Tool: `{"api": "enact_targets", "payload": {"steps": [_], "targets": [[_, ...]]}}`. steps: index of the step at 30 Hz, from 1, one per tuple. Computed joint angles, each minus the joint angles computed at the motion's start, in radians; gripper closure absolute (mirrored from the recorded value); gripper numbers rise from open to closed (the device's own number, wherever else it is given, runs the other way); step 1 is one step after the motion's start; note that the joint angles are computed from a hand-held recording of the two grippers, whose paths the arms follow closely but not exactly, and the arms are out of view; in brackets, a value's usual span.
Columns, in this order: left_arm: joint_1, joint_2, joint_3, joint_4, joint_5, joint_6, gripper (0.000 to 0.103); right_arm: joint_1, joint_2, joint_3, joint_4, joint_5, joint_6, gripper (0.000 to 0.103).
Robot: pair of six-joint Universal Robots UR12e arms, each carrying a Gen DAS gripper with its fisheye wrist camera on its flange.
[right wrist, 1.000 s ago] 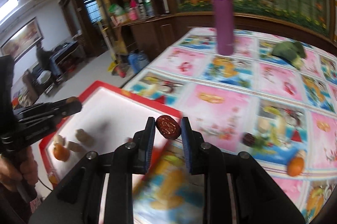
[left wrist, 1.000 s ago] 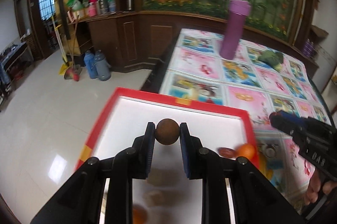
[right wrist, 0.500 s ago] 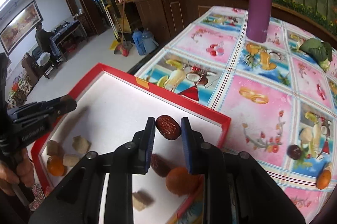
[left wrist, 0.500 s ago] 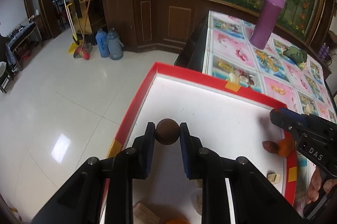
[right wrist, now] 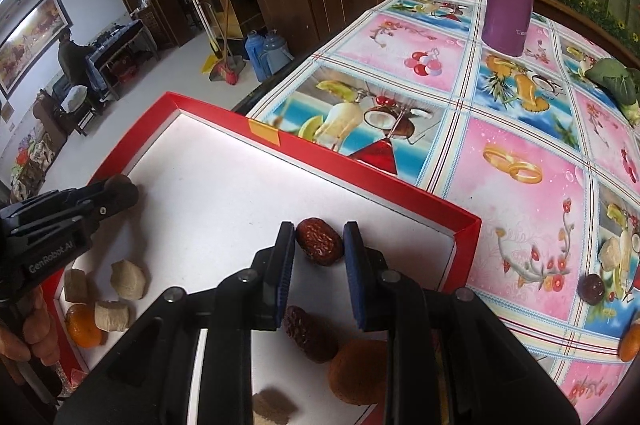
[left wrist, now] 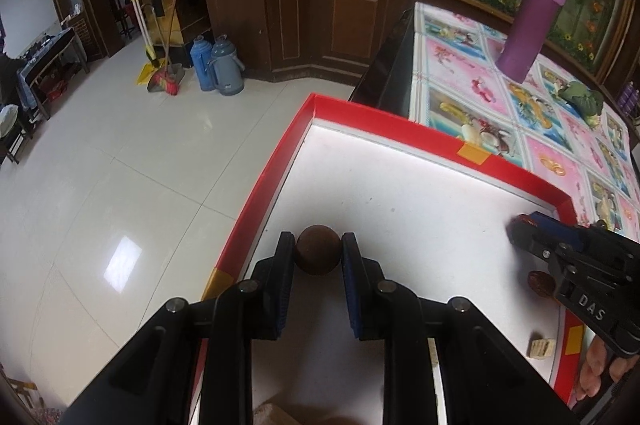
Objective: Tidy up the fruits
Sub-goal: 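Carry date and kiwi into the tray and open both tools, then move both open tools back over the remaining fruits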
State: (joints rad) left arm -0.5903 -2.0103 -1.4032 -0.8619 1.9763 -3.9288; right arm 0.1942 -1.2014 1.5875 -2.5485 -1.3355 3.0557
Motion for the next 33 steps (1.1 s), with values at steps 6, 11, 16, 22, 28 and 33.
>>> {"api": "enact_targets", "payload": {"steps": [6, 11, 16, 22, 28, 33], "targets": [[-0.004, 0.001, 0.007, -0.028, 0.022, -0.017, 0.071, 0.000, -0.001, -0.010, 0.039, -0.002, -0.015, 0.075], [-0.026, 0.007, 0.013, -0.012, 0.090, -0.027, 0.052, -0.013, -0.020, 0.010, 0.014, 0.039, 0.003, 0.075], [-0.057, 0.009, 0.021, 0.049, 0.142, 0.006, 0.042, -0.023, -0.049, 0.036, -0.033, 0.060, 0.013, 0.075], [-0.093, -0.016, 0.061, 0.108, 0.135, 0.086, 0.035, -0.050, -0.095, 0.085, -0.093, 0.077, 0.033, 0.075], [-0.117, -0.066, 0.126, 0.115, 0.076, 0.160, 0.034, -0.101, -0.150, 0.160, -0.153, 0.022, 0.051, 0.075], [-0.133, -0.115, 0.195, 0.098, 0.018, 0.215, 0.034, -0.144, -0.196, 0.224, -0.184, -0.077, 0.052, 0.075]]}}
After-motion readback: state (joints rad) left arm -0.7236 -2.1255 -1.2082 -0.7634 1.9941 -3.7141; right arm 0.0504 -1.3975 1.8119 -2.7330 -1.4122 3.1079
